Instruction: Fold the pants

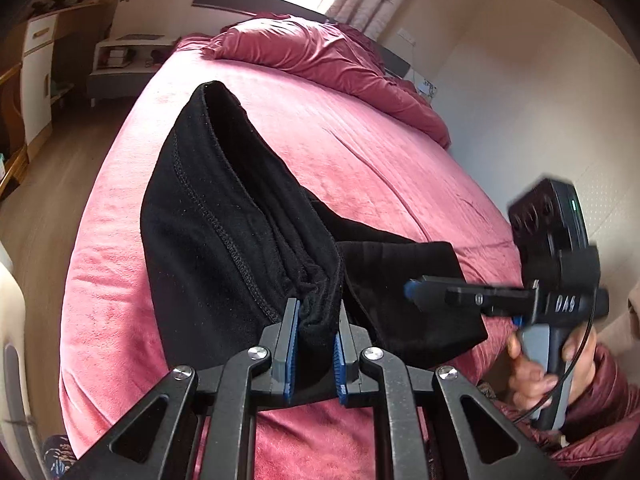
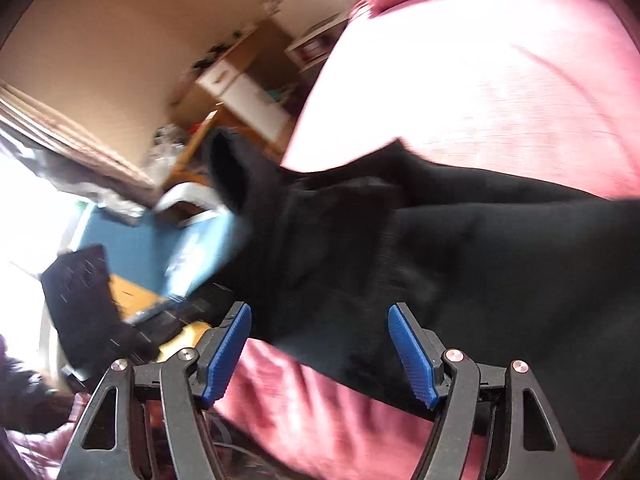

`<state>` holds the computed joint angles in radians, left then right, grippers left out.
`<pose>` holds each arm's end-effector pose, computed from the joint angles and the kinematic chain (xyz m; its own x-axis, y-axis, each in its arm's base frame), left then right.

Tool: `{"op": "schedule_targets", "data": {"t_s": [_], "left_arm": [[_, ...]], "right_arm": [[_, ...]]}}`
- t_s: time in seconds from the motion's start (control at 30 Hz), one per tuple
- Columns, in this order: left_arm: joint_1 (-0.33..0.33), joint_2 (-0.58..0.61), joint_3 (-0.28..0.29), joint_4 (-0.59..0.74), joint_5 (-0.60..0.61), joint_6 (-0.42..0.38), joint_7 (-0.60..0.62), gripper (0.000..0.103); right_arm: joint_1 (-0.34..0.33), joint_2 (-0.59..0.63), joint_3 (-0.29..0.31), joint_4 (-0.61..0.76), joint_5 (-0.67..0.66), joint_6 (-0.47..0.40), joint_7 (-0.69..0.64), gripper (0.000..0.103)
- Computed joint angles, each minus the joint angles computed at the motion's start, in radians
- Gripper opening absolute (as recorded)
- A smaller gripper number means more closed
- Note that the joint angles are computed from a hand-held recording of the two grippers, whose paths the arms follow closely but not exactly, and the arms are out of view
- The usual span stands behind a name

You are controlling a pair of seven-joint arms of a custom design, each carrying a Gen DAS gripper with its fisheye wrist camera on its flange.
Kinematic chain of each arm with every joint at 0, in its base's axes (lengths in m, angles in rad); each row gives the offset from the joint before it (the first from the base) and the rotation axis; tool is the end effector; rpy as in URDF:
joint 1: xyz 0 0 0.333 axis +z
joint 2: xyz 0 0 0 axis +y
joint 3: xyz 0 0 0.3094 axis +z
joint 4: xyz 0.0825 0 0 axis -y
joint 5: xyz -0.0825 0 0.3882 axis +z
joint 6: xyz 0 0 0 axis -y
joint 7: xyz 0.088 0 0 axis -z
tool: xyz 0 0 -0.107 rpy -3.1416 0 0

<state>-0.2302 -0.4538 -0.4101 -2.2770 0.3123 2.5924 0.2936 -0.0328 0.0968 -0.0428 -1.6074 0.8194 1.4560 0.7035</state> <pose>0.3671 -0.3159 0.5927 0.2094 -0.8833 0.4194 -0.6622 -0.4437 -0.6038 0.5765 0.0427 0.5741 0.6495 -0.4305 -0.6267 -0.7457 -0.5218 -0.4144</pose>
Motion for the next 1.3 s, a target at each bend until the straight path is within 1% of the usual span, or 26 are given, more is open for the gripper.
{"op": "schedule_targets", "data": {"t_s": [0.03,0.1,0.23,0.3,0.37,0.4,0.43,0.47,0.5,0.53,0.57,0.73,0.8,0.87,1.03,1.13,1.2,1.3], "left_arm": [[-0.001,0.005,-0.003,0.008,0.005,-0.008,0.006,0.014],[-0.01,0.012,0.004,0.02,0.002,-0.026,0.032,0.014],[-0.009,0.049,-0.005,0.061,0.024,-0.055,0.052,0.014],[-0.015,0.061,-0.005,0.078,0.033,-0.072,0.064,0.014],[-0.018,0.074,-0.008,0.097,0.047,-0.096,0.069,0.014],[-0.022,0.081,-0.008,0.106,0.05,-0.106,0.074,0.014],[-0.024,0.089,-0.01,0.117,0.058,-0.121,0.076,0.014],[-0.027,0.099,-0.011,0.129,0.064,-0.136,0.078,0.014],[-0.032,0.105,-0.01,0.138,0.067,-0.148,0.081,0.014],[-0.033,0.121,-0.015,0.157,0.08,-0.168,0.08,0.014],[-0.036,0.131,-0.017,0.172,0.092,-0.192,0.081,0.014],[-0.059,0.153,-0.009,0.211,0.124,-0.237,0.08,0.016],[-0.067,0.156,-0.007,0.221,0.133,-0.247,0.08,0.016],[-0.073,0.163,-0.008,0.235,0.147,-0.26,0.081,0.02],[-0.089,0.164,0.004,0.246,0.15,-0.255,0.106,0.026],[-0.093,0.149,0.009,0.233,0.145,-0.224,0.116,0.03],[-0.096,0.118,0.019,0.202,0.127,-0.184,0.123,0.03],[-0.087,0.027,0.056,0.091,0.049,-0.023,0.083,0.031]], "right_arm": [[0.005,0.011,0.007,0.017,0.012,-0.025,0.013,0.077],[0.017,0.043,0.023,0.069,0.023,-0.074,0.025,0.083],[0.055,0.1,0.062,0.164,-0.001,-0.092,0.047,0.083],[0.078,0.123,0.079,0.196,-0.036,-0.081,0.059,0.083],[0.104,0.159,0.098,0.246,-0.086,-0.095,0.057,0.081],[0.117,0.158,0.105,0.246,-0.116,-0.085,0.046,0.074],[0.128,0.16,0.111,0.247,-0.135,-0.075,0.036,0.061],[0.136,0.159,0.114,0.243,-0.151,-0.065,0.024,0.054],[0.147,0.143,0.116,0.219,-0.172,-0.035,0.011,0.04],[0.155,0.131,0.117,0.201,-0.182,-0.005,0.002,0.02],[0.161,0.118,0.117,0.179,-0.185,0.026,-0.005,0.014],[0.148,0.095,0.1,0.126,-0.15,0.071,0.001,0.013],[0.139,0.098,0.093,0.129,-0.141,0.066,0.008,0.013],[0.127,0.097,0.087,0.129,-0.13,0.056,0.007,0.013],[0.104,0.106,0.077,0.133,-0.118,0.046,0.019,0.013],[0.096,0.106,0.076,0.128,-0.118,0.049,0.028,0.013],[0.091,0.106,0.074,0.126,-0.119,0.048,0.029,0.013],[0.08,0.104,0.069,0.125,-0.117,0.042,0.033,0.013]]}}
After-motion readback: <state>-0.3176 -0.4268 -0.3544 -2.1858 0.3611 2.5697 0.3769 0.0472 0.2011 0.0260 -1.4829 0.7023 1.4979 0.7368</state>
